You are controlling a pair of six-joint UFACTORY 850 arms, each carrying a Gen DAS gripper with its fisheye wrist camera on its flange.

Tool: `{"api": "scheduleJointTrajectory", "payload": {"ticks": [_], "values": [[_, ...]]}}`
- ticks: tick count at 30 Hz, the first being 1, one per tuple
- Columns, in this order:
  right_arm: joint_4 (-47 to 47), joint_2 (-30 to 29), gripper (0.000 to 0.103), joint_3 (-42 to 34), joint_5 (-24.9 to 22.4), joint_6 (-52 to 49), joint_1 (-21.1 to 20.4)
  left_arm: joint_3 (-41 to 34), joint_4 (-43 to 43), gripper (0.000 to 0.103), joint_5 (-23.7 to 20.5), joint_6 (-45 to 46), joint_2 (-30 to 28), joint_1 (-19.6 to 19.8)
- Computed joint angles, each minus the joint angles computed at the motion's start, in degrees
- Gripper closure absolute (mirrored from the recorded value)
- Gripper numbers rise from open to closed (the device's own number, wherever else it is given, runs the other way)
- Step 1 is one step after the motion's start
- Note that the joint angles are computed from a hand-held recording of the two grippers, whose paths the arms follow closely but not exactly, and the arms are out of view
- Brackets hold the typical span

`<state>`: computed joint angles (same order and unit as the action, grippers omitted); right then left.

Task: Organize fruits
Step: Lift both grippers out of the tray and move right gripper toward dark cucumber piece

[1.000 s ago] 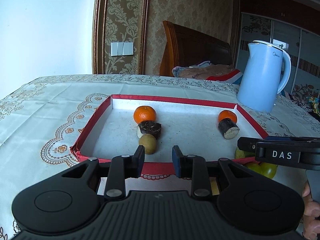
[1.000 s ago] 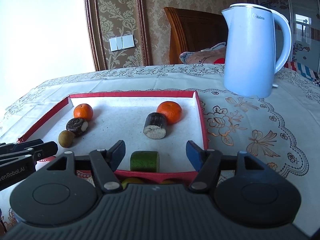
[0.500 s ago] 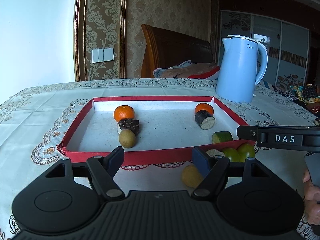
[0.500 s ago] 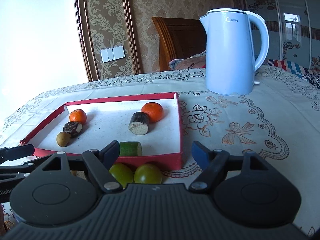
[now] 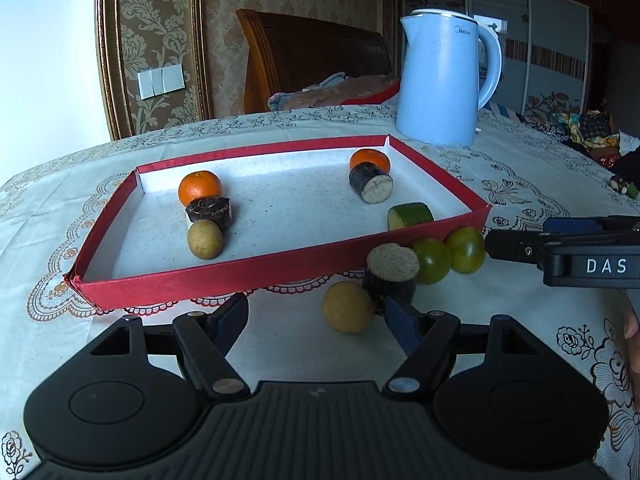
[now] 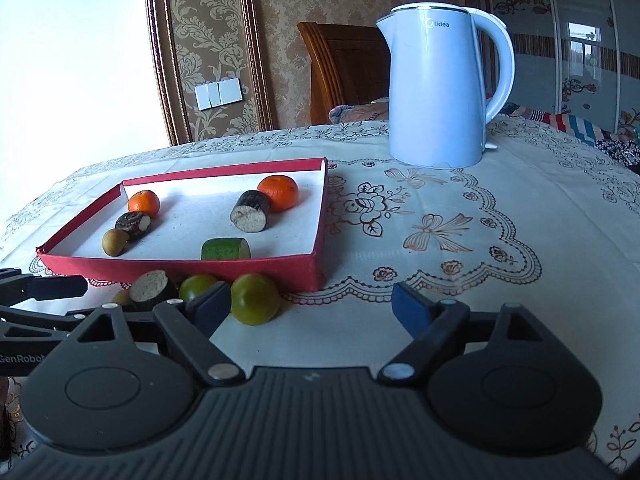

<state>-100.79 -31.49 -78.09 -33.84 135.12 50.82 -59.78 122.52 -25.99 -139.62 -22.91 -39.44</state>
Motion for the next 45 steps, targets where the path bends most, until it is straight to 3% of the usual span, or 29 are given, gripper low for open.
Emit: {"api": "scheduleJointTrajectory", "payload": {"ticks": [3,9,13,15,19,33,45], "values": [[0.22,-0.01,0.016,-0.03,1.00,0.61,-0.34,-1.68,-6.61,0.028,2.38,5.90,-0.95,0.48],[-0.51,0.11,0.014,0.32,0.77,2.10,-0.37,-1.60,-12.78,0.028,-0.44,6.05,-0.82,0.88],[-1.77,0.31,0.013,0.76,1.25,4.16,-0.67,-0.49,-10.56,0.028,-0.58,1.50,0.11,1.35],[-1.98,0.26,0.013,0.69,1.68,4.00,-0.74,-1.07,-11.23,0.028,-0.90,4.46,-0.28,0.73],[-1.43,-0.12,0.013,0.08,1.60,1.74,-0.44,-2.92,-16.88,0.028,-1.37,12.15,-1.48,0.04],[14.12,-4.18,0.013,-7.05,1.29,-18.78,0.09,-4.40,-19.82,0.026,-2.17,13.15,-2.55,0.54],[15.56,-5.00,0.013,-8.49,1.40,-20.04,-0.06,-4.33,-20.06,0.025,-2.26,13.12,-2.52,0.46]]}}
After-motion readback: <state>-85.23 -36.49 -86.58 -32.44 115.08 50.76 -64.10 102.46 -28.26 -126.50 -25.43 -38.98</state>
